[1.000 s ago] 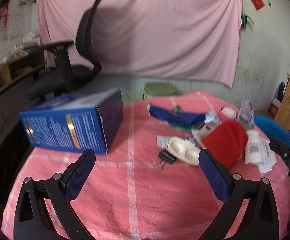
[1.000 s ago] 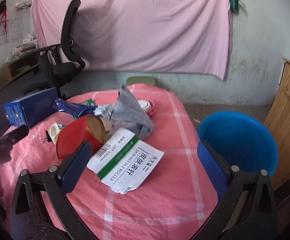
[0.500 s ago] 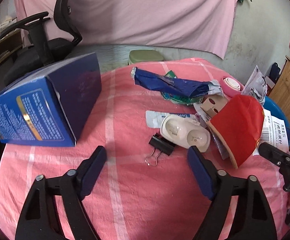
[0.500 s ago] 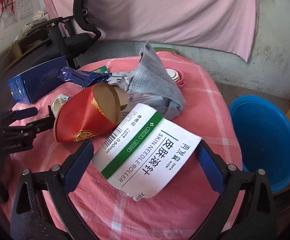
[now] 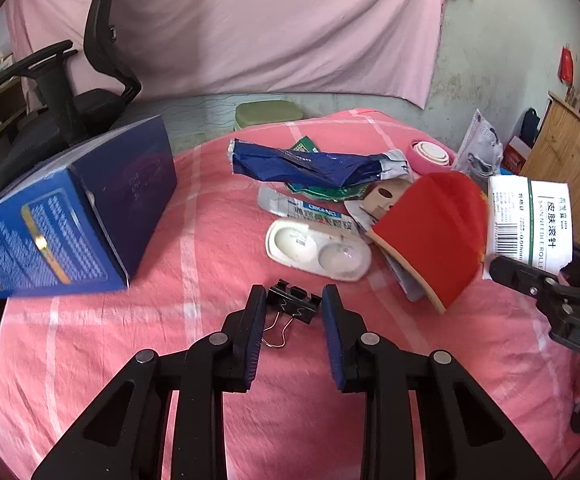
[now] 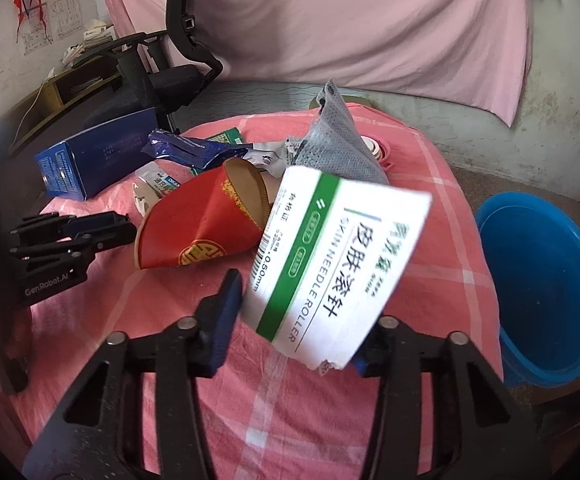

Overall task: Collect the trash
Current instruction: 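Grasp the white-green needle roller box with the right gripper, then carry the box over the blue bucket with the right gripper and release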

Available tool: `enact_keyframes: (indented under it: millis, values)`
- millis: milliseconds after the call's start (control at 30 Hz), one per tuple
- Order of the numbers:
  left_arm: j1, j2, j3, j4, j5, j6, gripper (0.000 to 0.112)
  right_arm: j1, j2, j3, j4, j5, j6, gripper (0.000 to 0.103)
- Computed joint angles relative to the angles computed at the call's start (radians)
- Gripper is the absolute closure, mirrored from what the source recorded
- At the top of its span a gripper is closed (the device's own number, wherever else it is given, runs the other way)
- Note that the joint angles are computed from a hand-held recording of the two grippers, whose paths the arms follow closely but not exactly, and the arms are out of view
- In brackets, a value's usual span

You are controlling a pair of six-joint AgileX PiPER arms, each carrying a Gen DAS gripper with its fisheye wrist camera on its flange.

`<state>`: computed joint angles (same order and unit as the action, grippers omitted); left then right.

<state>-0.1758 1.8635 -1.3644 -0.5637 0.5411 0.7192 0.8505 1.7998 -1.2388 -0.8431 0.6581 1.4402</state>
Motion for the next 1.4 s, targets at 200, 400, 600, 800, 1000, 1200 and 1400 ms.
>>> enact_keyframes:
  millis: [200, 400, 600, 800, 1000, 1200, 1400]
  values:
    - [0.008, -0.129, 0.178, -0.149, -0.069, 0.095, 0.088, 0.019, -0.050, 0.064, -0.057, -0.024, 0.109, 0.064]
    - [0.002, -0.238, 0.294, -0.377, -0.111, 0.242, 0.088, 0.092, -0.129, 0.180, -0.278, -0.005, 0.377, 0.064]
    - [-0.058, -0.312, 0.310, -0.705, -0.179, 0.473, 0.088, 0.206, -0.206, 0.222, -0.470, 0.186, 0.530, 0.064]
    - [-0.172, -0.307, 0.198, -0.796, -0.228, 0.518, 0.088, 0.225, -0.305, 0.244, -0.555, 0.306, 0.525, 0.064]
    - [-0.308, -0.202, -0.004, -0.796, -0.265, 0.489, 0.088, 0.162, -0.413, 0.302, -0.604, 0.375, 0.502, 0.064]
    - [-0.420, -0.045, -0.236, -0.658, -0.261, 0.344, 0.088, 0.052, -0.537, 0.407, -0.612, 0.395, 0.493, 0.063]
    - [-0.508, 0.136, -0.488, -0.211, -0.178, -0.095, 0.088, -0.081, -0.634, 0.537, -0.567, 0.319, 0.537, 0.062]
